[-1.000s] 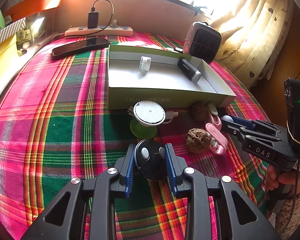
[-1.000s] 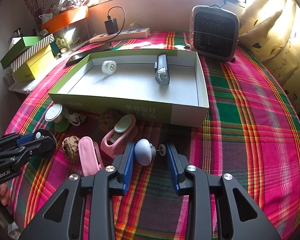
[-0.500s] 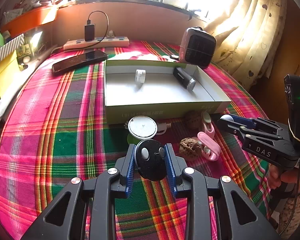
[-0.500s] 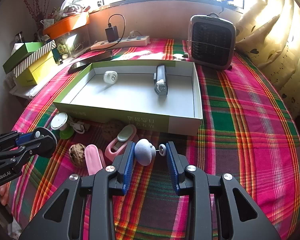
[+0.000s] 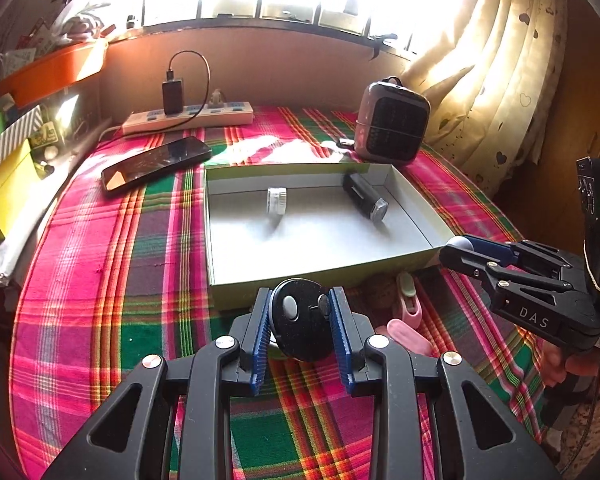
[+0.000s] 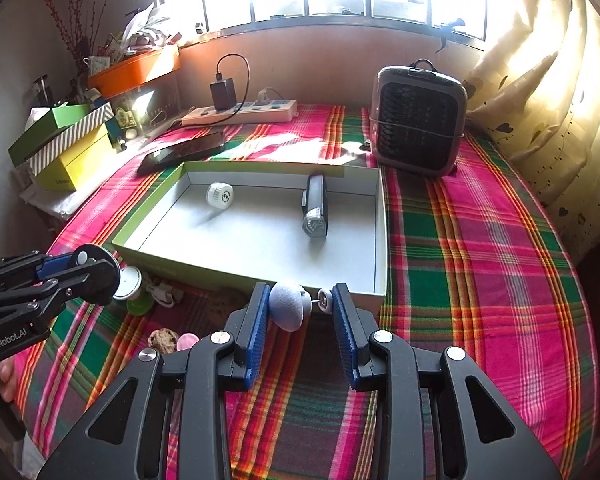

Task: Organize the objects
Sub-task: 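Carry the black disc and white knob over the box with both tools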

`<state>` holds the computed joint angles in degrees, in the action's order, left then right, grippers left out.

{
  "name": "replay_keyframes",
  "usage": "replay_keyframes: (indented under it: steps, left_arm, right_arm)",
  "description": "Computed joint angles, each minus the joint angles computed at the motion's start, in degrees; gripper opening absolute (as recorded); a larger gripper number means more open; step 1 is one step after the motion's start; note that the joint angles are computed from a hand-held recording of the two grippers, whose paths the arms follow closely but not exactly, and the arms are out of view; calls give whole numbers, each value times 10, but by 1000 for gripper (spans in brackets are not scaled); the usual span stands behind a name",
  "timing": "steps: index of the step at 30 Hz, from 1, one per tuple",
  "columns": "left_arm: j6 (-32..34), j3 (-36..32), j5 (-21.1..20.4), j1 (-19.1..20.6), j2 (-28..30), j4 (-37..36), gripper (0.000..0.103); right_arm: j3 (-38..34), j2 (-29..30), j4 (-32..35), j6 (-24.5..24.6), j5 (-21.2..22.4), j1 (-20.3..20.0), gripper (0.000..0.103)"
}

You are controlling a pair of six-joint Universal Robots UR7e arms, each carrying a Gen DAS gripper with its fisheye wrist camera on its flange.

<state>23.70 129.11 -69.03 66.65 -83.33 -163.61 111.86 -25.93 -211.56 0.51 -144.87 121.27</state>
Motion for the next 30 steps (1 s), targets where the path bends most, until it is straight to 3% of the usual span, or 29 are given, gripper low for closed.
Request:
replay_keyframes:
  steps: [15, 30]
  left_arm:
    - [-4, -68, 11, 3, 74, -4, 26]
    - [1, -130, 39, 14, 148, -9, 26]
  right_arm:
    - [-50, -5, 18, -56, 31, -27, 33]
    - [-147, 21, 130, -73, 62, -64, 33]
